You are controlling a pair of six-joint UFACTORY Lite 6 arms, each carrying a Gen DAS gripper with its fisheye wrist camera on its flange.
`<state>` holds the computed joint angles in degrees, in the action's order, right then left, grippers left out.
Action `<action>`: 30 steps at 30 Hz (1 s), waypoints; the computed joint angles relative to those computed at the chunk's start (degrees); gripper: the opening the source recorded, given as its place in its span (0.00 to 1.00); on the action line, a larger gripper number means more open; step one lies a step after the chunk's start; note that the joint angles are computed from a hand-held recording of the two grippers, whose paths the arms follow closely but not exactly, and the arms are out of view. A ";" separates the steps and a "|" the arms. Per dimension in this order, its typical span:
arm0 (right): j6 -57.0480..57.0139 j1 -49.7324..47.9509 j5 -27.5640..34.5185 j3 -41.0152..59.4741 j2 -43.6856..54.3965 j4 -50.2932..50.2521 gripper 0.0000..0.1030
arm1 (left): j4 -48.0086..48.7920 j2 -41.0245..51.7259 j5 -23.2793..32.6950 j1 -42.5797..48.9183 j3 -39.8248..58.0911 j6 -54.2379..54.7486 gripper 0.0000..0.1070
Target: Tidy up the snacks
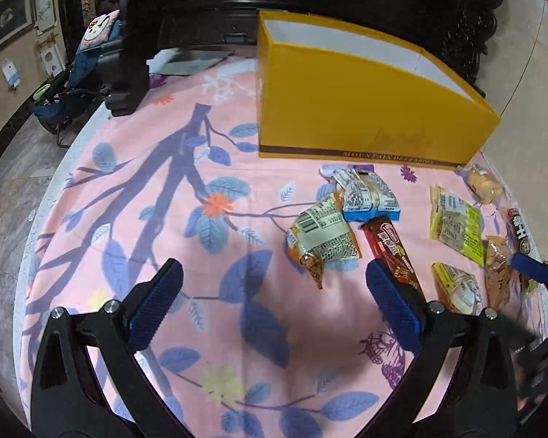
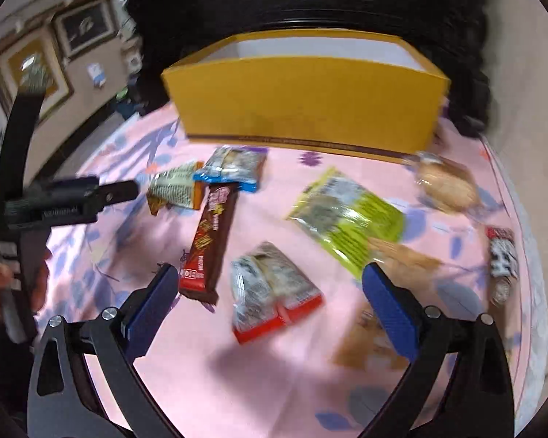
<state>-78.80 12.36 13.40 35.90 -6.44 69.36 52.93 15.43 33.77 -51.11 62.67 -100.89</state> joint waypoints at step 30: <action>-24.11 -9.27 3.71 -2.38 6.40 19.67 0.50 | 6.76 15.16 -13.47 3.73 9.61 15.99 0.56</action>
